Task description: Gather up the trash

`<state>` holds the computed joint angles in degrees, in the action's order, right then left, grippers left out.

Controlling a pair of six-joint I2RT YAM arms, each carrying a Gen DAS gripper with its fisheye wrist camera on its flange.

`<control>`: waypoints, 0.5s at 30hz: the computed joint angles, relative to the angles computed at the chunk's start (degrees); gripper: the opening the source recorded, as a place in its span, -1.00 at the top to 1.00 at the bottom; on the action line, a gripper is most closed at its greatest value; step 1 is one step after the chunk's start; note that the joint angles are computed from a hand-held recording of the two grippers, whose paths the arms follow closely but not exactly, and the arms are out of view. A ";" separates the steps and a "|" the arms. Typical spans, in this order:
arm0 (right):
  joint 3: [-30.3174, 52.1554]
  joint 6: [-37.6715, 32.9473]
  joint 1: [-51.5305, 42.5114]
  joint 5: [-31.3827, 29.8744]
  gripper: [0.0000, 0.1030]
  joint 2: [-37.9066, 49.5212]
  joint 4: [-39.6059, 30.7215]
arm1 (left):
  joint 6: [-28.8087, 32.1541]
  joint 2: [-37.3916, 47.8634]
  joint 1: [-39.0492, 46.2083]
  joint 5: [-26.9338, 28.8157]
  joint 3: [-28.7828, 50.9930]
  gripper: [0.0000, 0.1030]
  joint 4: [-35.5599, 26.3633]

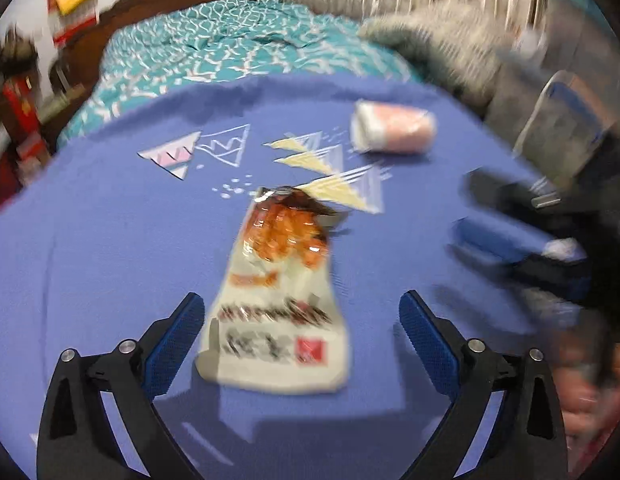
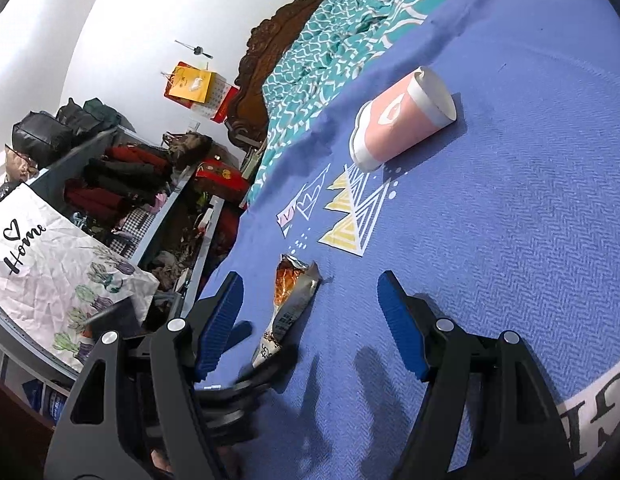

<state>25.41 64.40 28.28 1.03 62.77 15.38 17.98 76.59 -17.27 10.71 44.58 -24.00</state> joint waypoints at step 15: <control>-0.57 0.22 0.03 -0.34 -0.37 -0.57 0.35 | 2.39 -1.28 10.50 12.52 -0.96 -0.37 -5.38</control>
